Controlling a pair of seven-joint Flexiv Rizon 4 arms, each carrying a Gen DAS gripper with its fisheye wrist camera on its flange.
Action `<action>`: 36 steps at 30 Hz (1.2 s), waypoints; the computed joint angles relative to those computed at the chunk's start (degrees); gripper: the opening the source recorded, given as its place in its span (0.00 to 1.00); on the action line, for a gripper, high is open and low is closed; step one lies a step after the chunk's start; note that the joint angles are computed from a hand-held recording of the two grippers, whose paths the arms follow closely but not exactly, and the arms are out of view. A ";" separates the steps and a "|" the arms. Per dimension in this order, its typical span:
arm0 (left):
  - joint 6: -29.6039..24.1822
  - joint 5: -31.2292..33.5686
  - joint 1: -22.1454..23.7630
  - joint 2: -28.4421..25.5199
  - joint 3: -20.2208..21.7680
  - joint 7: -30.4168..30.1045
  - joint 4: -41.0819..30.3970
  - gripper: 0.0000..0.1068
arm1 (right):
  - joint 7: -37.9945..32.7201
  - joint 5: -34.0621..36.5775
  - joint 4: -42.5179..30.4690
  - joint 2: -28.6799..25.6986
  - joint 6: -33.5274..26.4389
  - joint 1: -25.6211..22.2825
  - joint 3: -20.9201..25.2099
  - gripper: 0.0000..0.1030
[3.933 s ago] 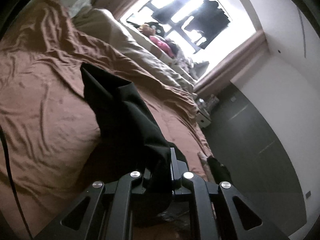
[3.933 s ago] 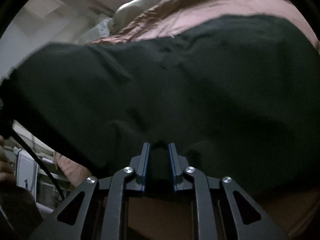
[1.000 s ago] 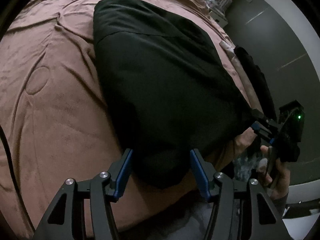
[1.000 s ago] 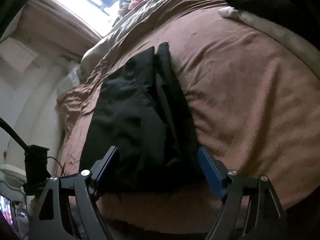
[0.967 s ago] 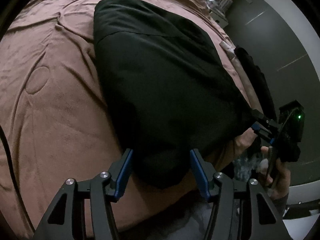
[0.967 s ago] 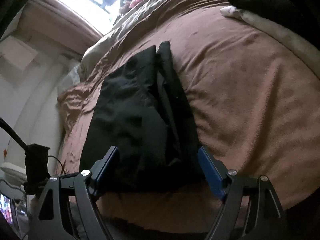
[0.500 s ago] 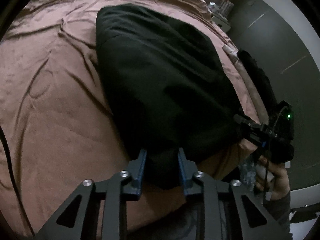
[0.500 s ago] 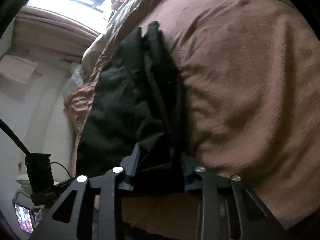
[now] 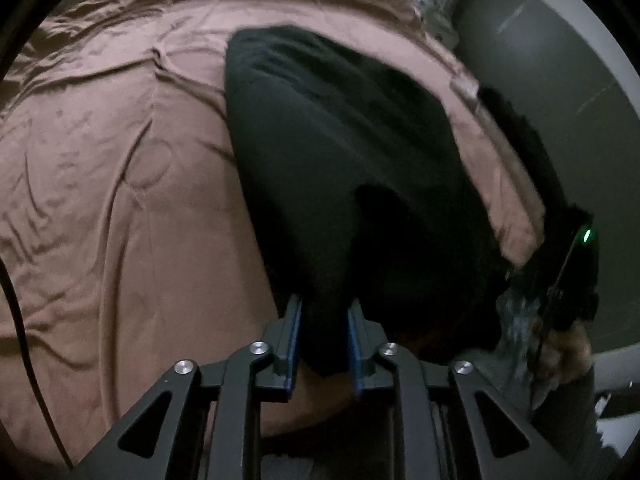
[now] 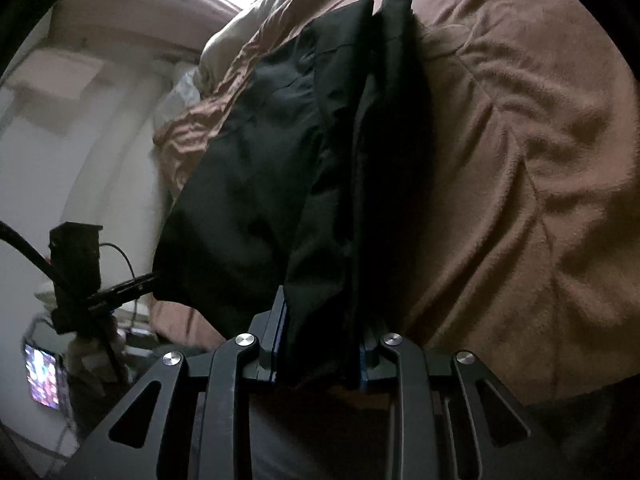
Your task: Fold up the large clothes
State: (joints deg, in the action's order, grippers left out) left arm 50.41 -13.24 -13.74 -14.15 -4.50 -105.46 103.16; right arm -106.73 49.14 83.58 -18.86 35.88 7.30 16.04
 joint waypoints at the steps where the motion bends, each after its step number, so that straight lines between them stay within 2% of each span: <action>1: -1.28 0.77 -0.10 -0.30 0.16 -0.43 -0.68 0.27 | 0.74 -1.18 -0.21 0.00 -0.01 0.37 -0.35 0.29; 2: -1.51 0.78 0.00 -0.20 0.22 -0.31 -0.49 0.27 | 1.60 -2.61 -0.25 0.17 0.32 0.76 -0.76 0.38; 3: -1.17 -0.86 0.63 0.15 -0.04 1.04 0.33 0.29 | 2.42 -5.19 0.71 0.97 2.50 1.77 -1.29 0.45; 4: -0.64 -3.32 1.35 0.26 -0.43 2.31 1.01 0.32 | 2.97 -7.78 1.59 1.53 5.13 2.85 -1.72 0.55; 5: 0.11 -4.89 1.77 0.36 -0.54 3.00 1.50 0.34 | 3.52 -9.95 2.03 1.81 7.02 3.59 -2.00 0.60; 7: 1.74 -5.04 2.04 0.45 0.08 2.35 1.42 0.49 | 5.05 -13.38 1.99 1.93 9.11 4.37 -2.37 0.61; 9: 3.07 -3.74 2.24 0.09 0.79 1.23 0.54 0.57 | 5.75 -16.27 1.40 1.57 10.51 4.96 -2.39 0.61; 11: 4.00 -4.23 2.96 -0.66 0.79 1.40 -0.24 0.57 | 6.86 -18.47 -0.44 0.26 10.16 5.29 -2.37 0.61; 19: 6.56 -4.63 5.19 -5.70 0.90 1.74 -4.37 0.57 | 9.49 -16.98 -9.25 -6.02 7.71 3.73 -0.67 0.61; 30: 9.37 -6.78 7.90 -15.64 -0.24 4.99 -13.20 0.57 | 16.50 -20.75 -28.69 -21.11 2.01 4.86 0.57 0.61; 36: 8.60 -6.97 8.76 -21.09 -0.75 7.09 -19.99 0.57 | 19.87 -23.67 -39.93 -28.73 -2.61 6.89 0.36 0.61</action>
